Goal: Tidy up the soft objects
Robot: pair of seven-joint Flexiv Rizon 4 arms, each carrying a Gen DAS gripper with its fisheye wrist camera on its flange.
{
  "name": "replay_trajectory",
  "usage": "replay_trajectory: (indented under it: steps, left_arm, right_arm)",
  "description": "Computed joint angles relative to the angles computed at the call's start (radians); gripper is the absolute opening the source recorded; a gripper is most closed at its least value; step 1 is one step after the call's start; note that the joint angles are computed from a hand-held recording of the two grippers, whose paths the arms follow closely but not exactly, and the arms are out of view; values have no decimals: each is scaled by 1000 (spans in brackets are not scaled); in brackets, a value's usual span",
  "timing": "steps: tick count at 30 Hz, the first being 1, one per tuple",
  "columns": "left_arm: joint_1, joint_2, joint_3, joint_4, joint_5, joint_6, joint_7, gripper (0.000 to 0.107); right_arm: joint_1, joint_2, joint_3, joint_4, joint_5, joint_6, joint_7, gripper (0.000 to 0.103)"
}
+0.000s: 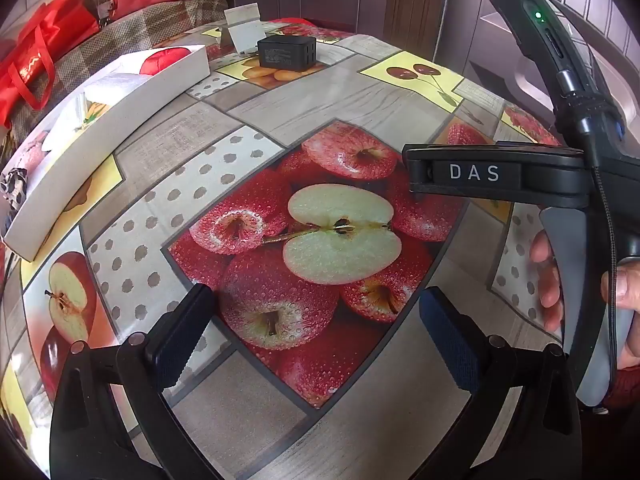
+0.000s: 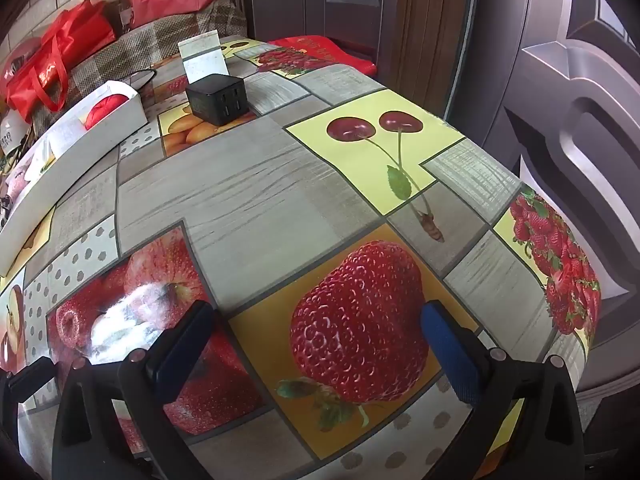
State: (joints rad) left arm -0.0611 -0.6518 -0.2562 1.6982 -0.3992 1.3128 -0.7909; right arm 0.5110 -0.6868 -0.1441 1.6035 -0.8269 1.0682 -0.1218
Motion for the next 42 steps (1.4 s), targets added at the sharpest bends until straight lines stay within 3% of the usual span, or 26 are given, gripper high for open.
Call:
replay_trajectory:
  steps: [42]
  left_arm:
    - [1,0,0,-1,1,-3,-2,103]
  right_arm:
    - [1,-6,2,-9,7,10,-27,103]
